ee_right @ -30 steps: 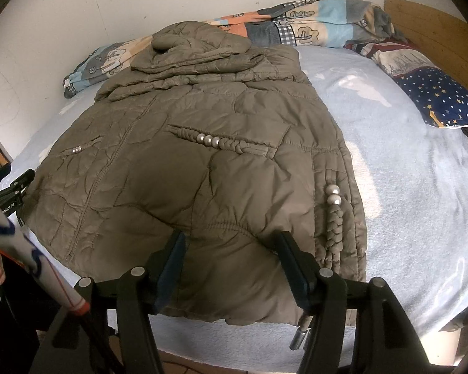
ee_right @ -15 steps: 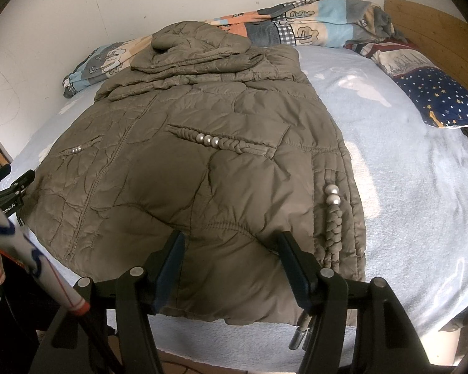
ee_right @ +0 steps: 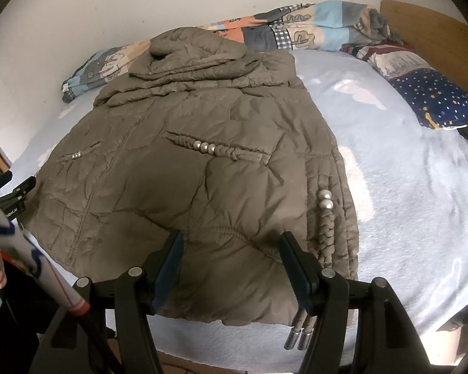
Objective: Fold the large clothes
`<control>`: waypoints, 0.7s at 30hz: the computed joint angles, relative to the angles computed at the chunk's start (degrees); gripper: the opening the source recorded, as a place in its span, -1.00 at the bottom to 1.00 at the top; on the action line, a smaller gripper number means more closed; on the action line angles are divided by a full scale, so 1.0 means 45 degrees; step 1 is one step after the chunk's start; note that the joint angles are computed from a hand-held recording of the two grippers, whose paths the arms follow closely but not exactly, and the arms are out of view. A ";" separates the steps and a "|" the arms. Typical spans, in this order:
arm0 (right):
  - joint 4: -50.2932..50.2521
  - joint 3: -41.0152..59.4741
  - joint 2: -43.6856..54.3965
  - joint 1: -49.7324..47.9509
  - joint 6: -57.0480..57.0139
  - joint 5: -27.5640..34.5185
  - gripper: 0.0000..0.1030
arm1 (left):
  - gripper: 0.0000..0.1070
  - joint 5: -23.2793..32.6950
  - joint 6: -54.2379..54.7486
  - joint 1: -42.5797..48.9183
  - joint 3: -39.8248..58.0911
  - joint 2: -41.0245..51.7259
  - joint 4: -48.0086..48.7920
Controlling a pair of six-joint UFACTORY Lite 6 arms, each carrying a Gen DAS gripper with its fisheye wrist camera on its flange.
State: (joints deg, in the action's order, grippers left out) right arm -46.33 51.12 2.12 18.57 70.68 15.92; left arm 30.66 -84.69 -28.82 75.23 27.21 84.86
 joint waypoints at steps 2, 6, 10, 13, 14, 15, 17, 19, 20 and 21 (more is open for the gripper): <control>-0.0039 -0.0015 -0.0059 -0.0005 0.0028 -0.0016 0.33 | 0.45 0.0037 0.0023 -0.0005 0.0005 0.0058 -0.0021; -0.0212 -0.0006 -0.0086 0.0088 0.0168 0.0084 0.35 | 0.45 0.0042 0.0034 0.0000 0.0002 0.0045 -0.0037; -0.0596 -0.0013 -0.0150 0.0252 0.0565 0.0248 0.39 | 0.45 0.0021 0.0058 0.0023 0.0011 0.0062 -0.0023; -0.0797 -0.0026 -0.0182 0.0291 0.0752 0.0298 0.41 | 0.45 0.0043 -0.0003 0.0015 -0.0005 0.0055 0.0030; -0.0845 -0.0043 -0.0200 0.0294 0.0795 0.0301 0.42 | 0.45 0.0038 -0.0008 0.0022 -0.0004 0.0059 0.0034; -0.0856 -0.0038 -0.0203 0.0298 0.0807 0.0307 0.42 | 0.45 0.0027 0.0010 0.0030 0.0000 0.0064 0.0011; -0.0848 -0.0049 -0.0226 0.0289 0.0775 0.0290 0.42 | 0.45 0.0024 0.0081 0.0039 0.0015 0.0066 -0.0064; -0.0926 -0.0049 -0.0248 0.0325 0.0834 0.0327 0.42 | 0.45 -0.0015 0.0214 0.0101 0.0096 0.0117 -0.0205; -0.0941 -0.0048 -0.0260 0.0340 0.0855 0.0340 0.42 | 0.45 -0.0067 0.0327 0.0150 0.0147 0.0135 -0.0339; -0.0948 -0.0068 -0.0285 0.0324 0.0851 0.0324 0.42 | 0.45 -0.0111 0.0446 0.0194 0.0191 0.0142 -0.0497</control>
